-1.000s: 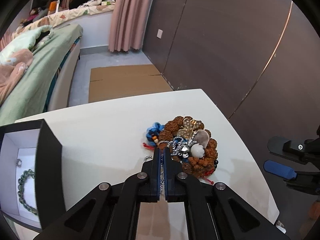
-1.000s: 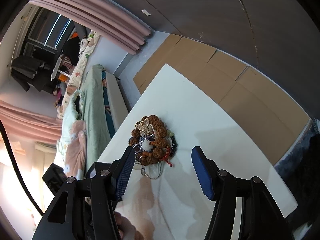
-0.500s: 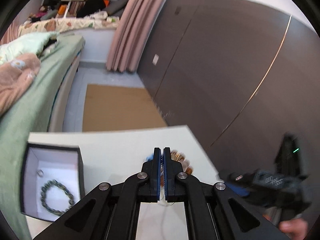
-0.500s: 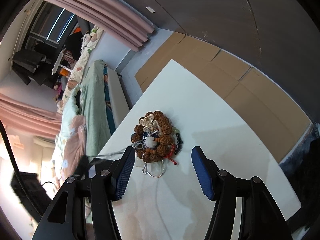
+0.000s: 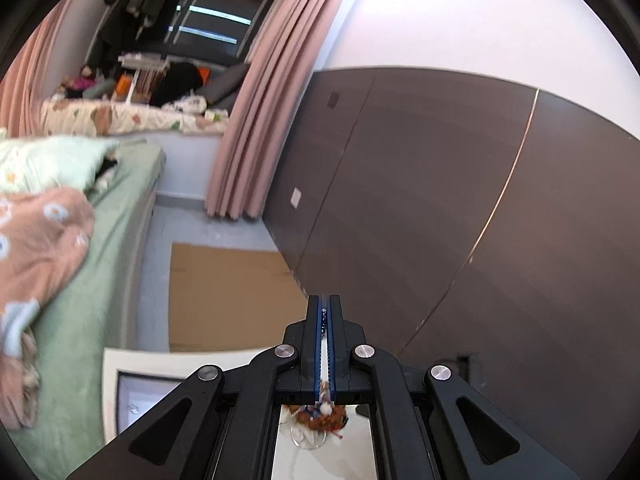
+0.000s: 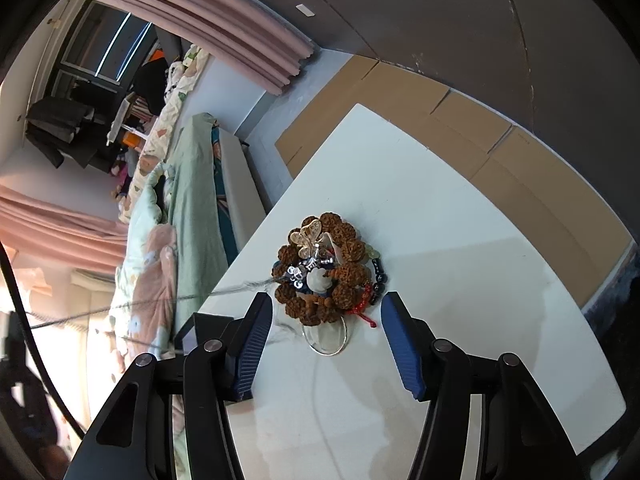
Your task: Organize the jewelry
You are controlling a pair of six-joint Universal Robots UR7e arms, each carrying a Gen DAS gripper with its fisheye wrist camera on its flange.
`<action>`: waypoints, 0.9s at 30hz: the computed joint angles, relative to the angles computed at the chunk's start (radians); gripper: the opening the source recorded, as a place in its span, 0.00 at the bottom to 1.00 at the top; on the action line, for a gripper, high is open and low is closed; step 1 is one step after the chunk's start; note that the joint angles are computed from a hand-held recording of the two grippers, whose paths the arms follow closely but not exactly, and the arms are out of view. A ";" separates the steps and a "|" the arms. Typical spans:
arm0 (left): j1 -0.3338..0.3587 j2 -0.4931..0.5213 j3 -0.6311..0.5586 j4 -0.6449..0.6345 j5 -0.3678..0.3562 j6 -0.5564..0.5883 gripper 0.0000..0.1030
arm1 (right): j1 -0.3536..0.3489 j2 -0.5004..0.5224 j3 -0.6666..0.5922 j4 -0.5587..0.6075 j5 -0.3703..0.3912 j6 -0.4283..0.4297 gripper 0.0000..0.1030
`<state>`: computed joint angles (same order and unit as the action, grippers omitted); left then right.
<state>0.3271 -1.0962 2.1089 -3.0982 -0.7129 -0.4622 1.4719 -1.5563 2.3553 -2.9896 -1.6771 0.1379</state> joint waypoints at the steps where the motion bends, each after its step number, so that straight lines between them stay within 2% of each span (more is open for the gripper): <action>1: -0.009 -0.005 -0.005 0.001 0.013 0.008 0.01 | -0.002 -0.001 -0.001 0.003 0.003 0.000 0.57; 12: -0.093 -0.068 -0.069 0.046 0.145 0.092 0.01 | -0.019 -0.005 -0.002 0.010 0.026 0.006 0.57; 15: -0.117 -0.075 -0.088 0.054 0.186 0.123 0.01 | -0.024 0.000 -0.003 0.006 0.042 0.003 0.51; 17: -0.130 -0.080 -0.099 0.062 0.209 0.140 0.01 | -0.027 0.007 -0.004 0.005 0.049 0.004 0.50; 24: -0.148 -0.116 -0.109 0.122 0.282 0.153 0.01 | -0.005 0.074 -0.037 -0.011 -0.012 -0.002 0.50; 27: -0.151 -0.136 -0.109 0.147 0.313 0.148 0.01 | 0.001 0.104 -0.051 -0.024 -0.037 -0.007 0.44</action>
<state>0.1763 -1.2326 2.0003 -2.9514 -0.3997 -0.3138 1.4726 -1.4523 2.3042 -3.0134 -1.7138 0.1310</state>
